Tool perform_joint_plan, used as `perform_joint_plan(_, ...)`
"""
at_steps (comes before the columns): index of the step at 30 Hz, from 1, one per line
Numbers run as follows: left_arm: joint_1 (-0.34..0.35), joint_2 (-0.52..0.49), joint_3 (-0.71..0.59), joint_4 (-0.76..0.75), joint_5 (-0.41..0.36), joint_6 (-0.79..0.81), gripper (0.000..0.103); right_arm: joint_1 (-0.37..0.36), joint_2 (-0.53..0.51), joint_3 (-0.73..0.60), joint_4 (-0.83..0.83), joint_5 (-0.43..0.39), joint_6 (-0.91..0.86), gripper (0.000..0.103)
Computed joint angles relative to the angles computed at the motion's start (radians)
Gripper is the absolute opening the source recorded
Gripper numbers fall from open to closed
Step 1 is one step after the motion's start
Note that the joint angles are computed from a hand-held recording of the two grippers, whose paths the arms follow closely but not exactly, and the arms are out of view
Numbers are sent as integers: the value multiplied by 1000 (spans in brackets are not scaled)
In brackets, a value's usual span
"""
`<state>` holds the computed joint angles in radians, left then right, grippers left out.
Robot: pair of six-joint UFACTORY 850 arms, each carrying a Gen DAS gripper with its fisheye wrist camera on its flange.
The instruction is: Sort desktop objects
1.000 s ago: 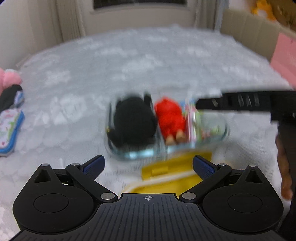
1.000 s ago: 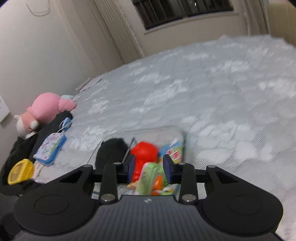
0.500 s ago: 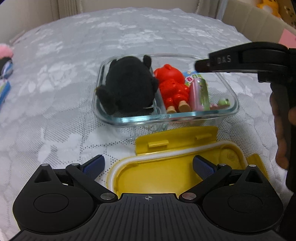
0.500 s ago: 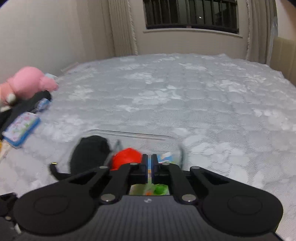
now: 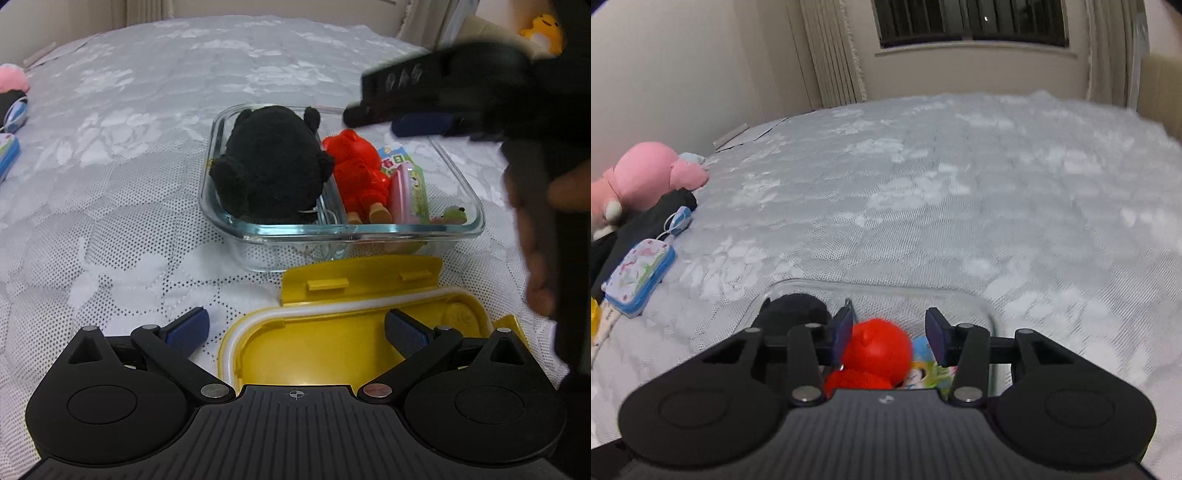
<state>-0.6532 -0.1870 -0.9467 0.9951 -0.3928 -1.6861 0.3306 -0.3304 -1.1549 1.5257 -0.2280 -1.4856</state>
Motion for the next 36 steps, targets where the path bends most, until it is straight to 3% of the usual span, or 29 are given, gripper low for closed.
perform_joint_plan(3, -3, -4, -3, 7, -9, -5, 103, -11, -11, 3, 18, -24, -9, 54)
perform_joint_plan(5, -10, -10, -8, 12, -24, 0, 103, -20, -13, 10, 70, -45, -50, 51)
perform_joint_plan(6, -12, -12, -10, 14, -30, 0, 103, -21, -12, 11, 72, -48, -56, 40)
perform_joint_plan(8, -16, -15, -13, 19, -38, -4, 103, -22, -11, 14, 77, -54, -67, 34)
perform_joint_plan(10, -18, -16, -13, 26, -42, -8, 103, -23, -9, 16, 81, -59, -78, 4)
perform_joint_plan(14, -18, -17, -10, 43, -44, -22, 103, -26, -6, 21, 89, -71, -99, 7)
perform_joint_plan(17, -17, -17, -8, 52, -42, -30, 103, -28, -4, 25, 94, -80, -114, 25)
perform_joint_plan(19, -17, -17, -7, 57, -42, -35, 103, -29, -2, 27, 97, -86, -123, 48)
perform_joint_plan(21, -17, -18, -8, 58, -42, -35, 103, -31, -1, 30, 100, -92, -133, 51)
perform_joint_plan(26, -18, -18, -8, 62, -42, -42, 103, -34, 3, 35, 105, -107, -154, 38)
perform_joint_plan(27, -18, -18, -8, 63, -42, -43, 103, -35, 3, 37, 106, -110, -158, 25)
perform_joint_plan(28, -18, -19, -8, 64, -43, -43, 103, -36, 4, 38, 114, -114, -168, 5)
perform_joint_plan(29, -18, -20, -9, 64, -43, -43, 103, -40, 4, 38, 138, -121, -188, 2)
perform_joint_plan(33, -18, -16, -2, 82, -39, -62, 103, -77, 14, 35, 77, -225, -85, 2)
perform_joint_plan(35, -18, -16, -2, 82, -39, -63, 103, -83, 11, 21, -3, -230, 8, 9)
perform_joint_plan(36, -18, -15, -1, 83, -39, -64, 103, -78, 16, 18, -58, -203, 58, 19)
